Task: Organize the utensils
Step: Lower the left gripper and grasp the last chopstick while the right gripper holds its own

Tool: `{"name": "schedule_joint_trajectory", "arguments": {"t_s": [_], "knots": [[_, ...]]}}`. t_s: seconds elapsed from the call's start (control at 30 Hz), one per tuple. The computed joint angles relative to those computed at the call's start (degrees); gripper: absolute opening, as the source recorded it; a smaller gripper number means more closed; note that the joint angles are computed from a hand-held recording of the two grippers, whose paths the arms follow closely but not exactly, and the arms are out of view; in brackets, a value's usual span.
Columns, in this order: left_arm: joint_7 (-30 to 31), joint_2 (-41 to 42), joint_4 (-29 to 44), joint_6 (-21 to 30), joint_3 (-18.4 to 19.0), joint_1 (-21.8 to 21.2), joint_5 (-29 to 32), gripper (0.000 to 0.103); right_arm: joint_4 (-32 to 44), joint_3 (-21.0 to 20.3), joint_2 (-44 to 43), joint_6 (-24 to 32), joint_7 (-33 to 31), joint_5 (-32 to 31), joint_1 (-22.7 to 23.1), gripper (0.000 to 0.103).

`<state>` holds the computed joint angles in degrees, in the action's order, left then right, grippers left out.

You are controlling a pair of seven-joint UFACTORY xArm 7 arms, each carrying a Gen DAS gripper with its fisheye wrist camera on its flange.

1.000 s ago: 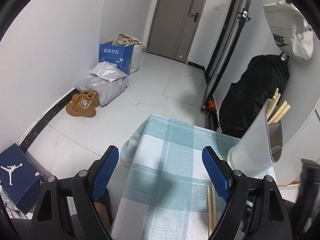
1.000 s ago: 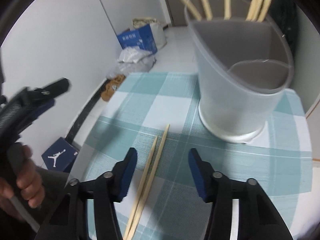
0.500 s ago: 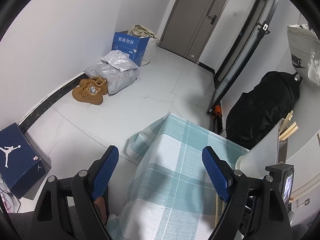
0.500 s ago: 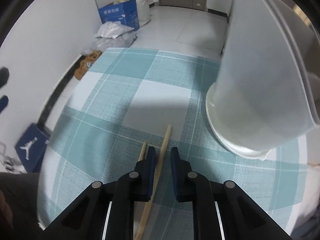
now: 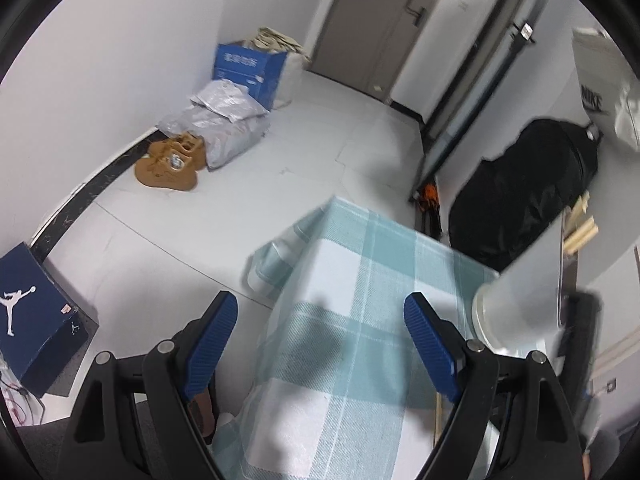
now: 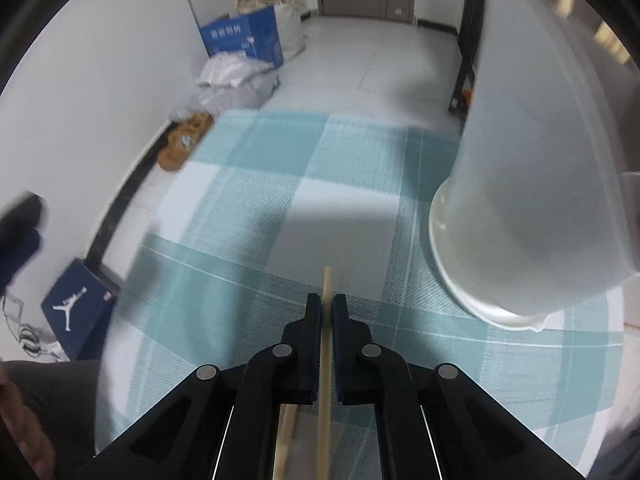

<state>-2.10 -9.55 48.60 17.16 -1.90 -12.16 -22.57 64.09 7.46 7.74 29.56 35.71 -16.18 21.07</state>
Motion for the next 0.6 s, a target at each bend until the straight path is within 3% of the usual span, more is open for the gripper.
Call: {"name": "schedule_joint_trajectory", "arguments": {"t_s": [0.1,0.3,0.6], "knots": [[3.87,0.57,1.08,3.42,0.71,-1.25,-2.8,0.082,-4.23,0.25,-4.7,-3.9,-1.12,1.3,-0.77,0.004],[11.98,2.69,4.22,11.37,0.03,-2.58,-9.74,0.082,-14.68,-0.3,-16.2,-12.59,-11.81,17.29,-2.28,0.004],[9.53,4.45,6.29,16.57,-4.08,-3.18,-3.5,0.082,-23.55,-7.42,-25.64,-20.19,-22.8,38.7,2.37,0.004]]}}
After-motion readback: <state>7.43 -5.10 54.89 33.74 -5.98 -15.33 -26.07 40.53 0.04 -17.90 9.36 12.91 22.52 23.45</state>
